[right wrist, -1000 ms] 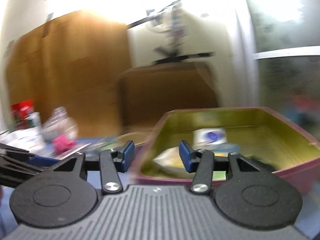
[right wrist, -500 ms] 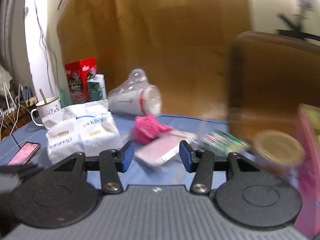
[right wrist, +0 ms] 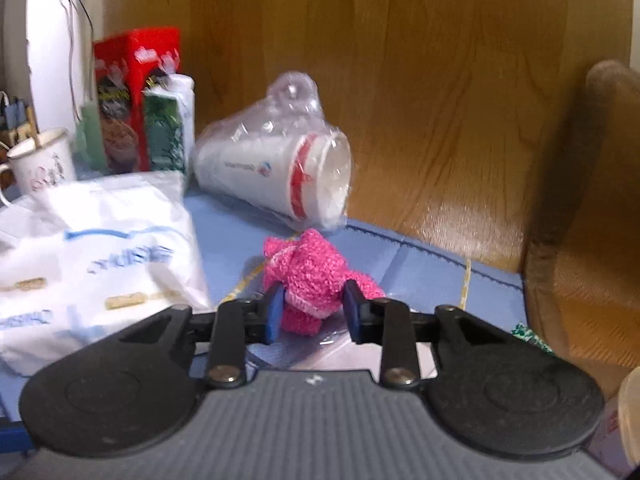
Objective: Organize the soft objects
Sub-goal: 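Grasp the pink fuzzy toy with the right gripper and lift it, then hold the pink toy up with the right gripper while the left gripper approaches it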
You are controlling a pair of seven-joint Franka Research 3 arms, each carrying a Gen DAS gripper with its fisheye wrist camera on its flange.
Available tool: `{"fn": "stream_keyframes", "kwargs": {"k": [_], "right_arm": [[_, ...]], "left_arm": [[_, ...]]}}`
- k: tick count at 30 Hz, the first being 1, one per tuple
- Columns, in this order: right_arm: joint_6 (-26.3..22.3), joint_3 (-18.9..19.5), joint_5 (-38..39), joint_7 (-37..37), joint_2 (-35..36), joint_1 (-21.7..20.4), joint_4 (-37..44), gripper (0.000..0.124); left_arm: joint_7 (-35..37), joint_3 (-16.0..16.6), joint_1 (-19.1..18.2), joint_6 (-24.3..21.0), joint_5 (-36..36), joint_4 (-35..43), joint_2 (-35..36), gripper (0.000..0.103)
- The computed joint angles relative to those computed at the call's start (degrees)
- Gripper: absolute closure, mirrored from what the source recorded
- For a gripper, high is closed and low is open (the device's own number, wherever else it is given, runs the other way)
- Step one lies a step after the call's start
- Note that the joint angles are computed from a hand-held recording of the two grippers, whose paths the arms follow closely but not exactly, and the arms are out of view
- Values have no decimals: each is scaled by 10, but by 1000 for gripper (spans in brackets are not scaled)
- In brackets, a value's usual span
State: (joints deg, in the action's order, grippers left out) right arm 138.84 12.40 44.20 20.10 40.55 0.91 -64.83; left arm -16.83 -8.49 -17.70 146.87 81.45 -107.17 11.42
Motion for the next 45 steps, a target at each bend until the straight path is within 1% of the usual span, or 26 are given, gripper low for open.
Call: {"fn": "stream_keyframes", "kwargs": {"k": [2, 4, 7, 10, 12, 14, 16, 19, 21, 23, 25, 27, 29, 30, 33, 36, 37, 40, 45], "right_arm": [[14, 25, 51, -41, -30, -28, -41, 90], [25, 41, 116, -93, -70, -59, -91, 90], [3, 51, 217, -178, -133, -106, -171, 90], [-43, 35, 275, -244, -195, -141, -252, 90], [-68, 16, 293, -283, -231, -153, -303, 90], [-95, -6, 295, -306, -260, -158, -345, 90], [-116, -28, 284, -313, -283, -156, -381, 90], [-130, -56, 268, -324, -310, -145, -428, 90], [-122, -70, 271, -343, -324, -132, -454, 89], [-107, -80, 296, -388, -339, -118, -480, 90], [-103, -92, 308, -415, -347, -104, -490, 90], [-107, -106, 313, -426, -349, -92, -495, 90], [-101, -118, 323, -441, -353, -77, -501, 90], [-104, -125, 323, -441, -353, -71, -501, 90], [-134, -146, 306, -435, -358, -62, -506, 90], [-175, -159, 287, -439, -363, -62, -506, 90], [-182, -161, 285, -443, -365, -61, -509, 89], [-177, -164, 289, -452, -370, -57, -515, 86], [-167, -166, 299, -447, -370, -54, -517, 86]], "left_arm": [[-2, 1, 1, 4, -1, -1, -1, 37], [-5, 2, 3, 9, 0, -2, -2, 37], [-8, 1, 5, 13, -3, -4, -3, 36], [-11, 1, 6, 14, -4, -6, -4, 36], [-10, 1, 6, 15, -6, -6, -5, 36], [-10, 0, 5, 12, -7, -7, -6, 33], [-9, 0, 5, 8, -7, -7, -6, 29], [-2, -2, 3, 0, -9, -4, -4, 28], [3, -2, 1, -5, -12, -2, -3, 28], [4, -2, 0, -7, -12, -1, -3, 28], [4, -2, 0, -8, -13, -1, -3, 28], [3, -1, 0, -7, -15, -1, -3, 28], [1, -1, 0, -8, -15, -2, -3, 27], [-1, -1, 0, -8, -14, -3, -4, 26], [-2, -1, 1, -5, -14, -3, -4, 25], [-1, -1, 1, -5, -15, -2, -4, 25], [-1, -1, 1, -5, -15, -2, -4, 24], [-1, -1, 1, -6, -15, -2, -4, 23], [1, -1, 0, -10, -15, -3, -4, 23]]}}
